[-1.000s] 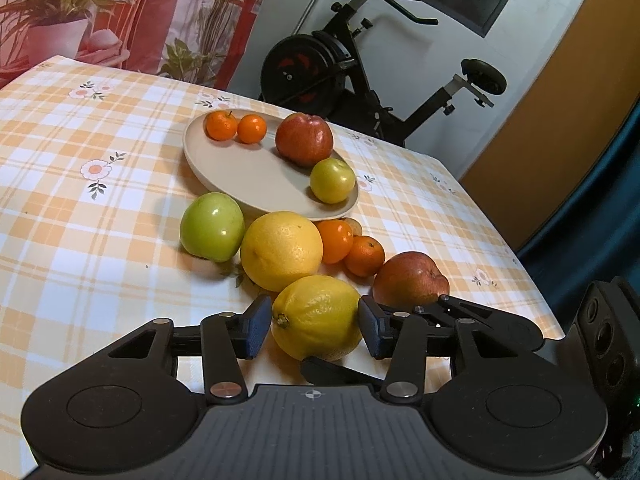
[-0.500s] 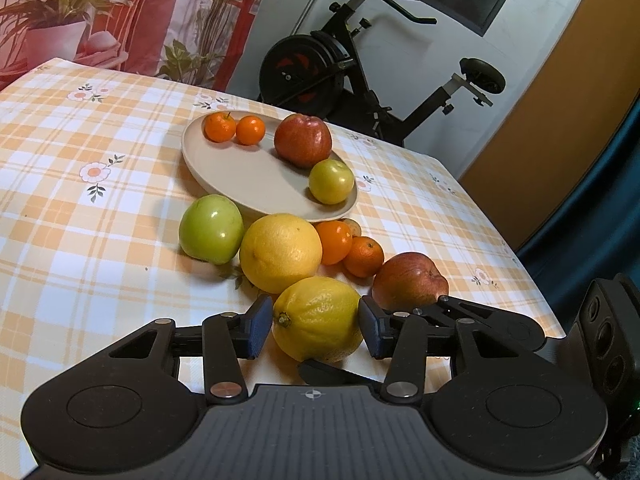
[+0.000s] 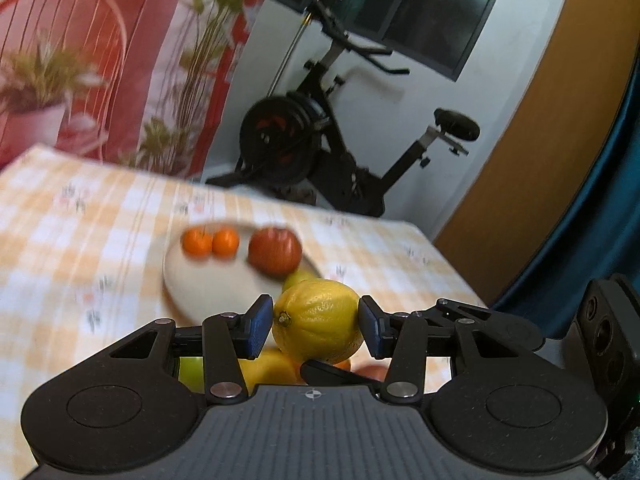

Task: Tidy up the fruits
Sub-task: 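Lift both lemons and carry them over the plate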

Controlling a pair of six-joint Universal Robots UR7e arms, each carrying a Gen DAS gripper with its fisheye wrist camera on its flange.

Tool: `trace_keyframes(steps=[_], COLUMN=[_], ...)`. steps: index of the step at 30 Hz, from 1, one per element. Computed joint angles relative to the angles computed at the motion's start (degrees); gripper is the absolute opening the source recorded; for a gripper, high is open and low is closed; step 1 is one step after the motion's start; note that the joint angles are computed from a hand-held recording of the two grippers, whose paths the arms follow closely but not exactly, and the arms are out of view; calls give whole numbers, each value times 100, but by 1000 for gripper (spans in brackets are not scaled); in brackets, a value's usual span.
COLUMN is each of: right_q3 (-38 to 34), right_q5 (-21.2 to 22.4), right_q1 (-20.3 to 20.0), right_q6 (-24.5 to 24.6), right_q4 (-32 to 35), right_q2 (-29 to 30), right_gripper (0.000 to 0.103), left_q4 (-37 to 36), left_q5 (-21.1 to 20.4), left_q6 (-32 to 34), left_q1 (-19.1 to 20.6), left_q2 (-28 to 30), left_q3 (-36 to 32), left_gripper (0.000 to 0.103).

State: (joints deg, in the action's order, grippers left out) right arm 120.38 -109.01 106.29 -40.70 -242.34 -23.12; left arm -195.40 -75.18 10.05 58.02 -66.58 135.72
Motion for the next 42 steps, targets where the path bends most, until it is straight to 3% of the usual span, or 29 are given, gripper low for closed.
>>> trace_keyframes(steps=[9, 20, 25, 36, 42], right_q3=[-719, -1963, -2414, -2844, -2923], right_q5=[-14, -215, -314, -359, -361], right_q1=[-51, -388, -485, -577, -557], right_q6=[-161, 535, 709, 759, 617], right_q4=[1172, 3652, 4402, 4910, 4778], right_q2=[-438, -301, -147, 46, 132], right_gripper=[49, 49, 49, 49, 49], left_q4=[555, 1746, 2052, 2172, 2109], left_q5=[-41, 73, 117, 282, 359], left_q6=[230, 41, 26, 8, 6], left_q1=[182, 822, 998, 1097, 1094], left_q2=[321, 913, 1128, 1278, 1295], left_q3=[-917, -2027, -2383, -2579, -2613], left_gripper=[49, 49, 49, 48, 46])
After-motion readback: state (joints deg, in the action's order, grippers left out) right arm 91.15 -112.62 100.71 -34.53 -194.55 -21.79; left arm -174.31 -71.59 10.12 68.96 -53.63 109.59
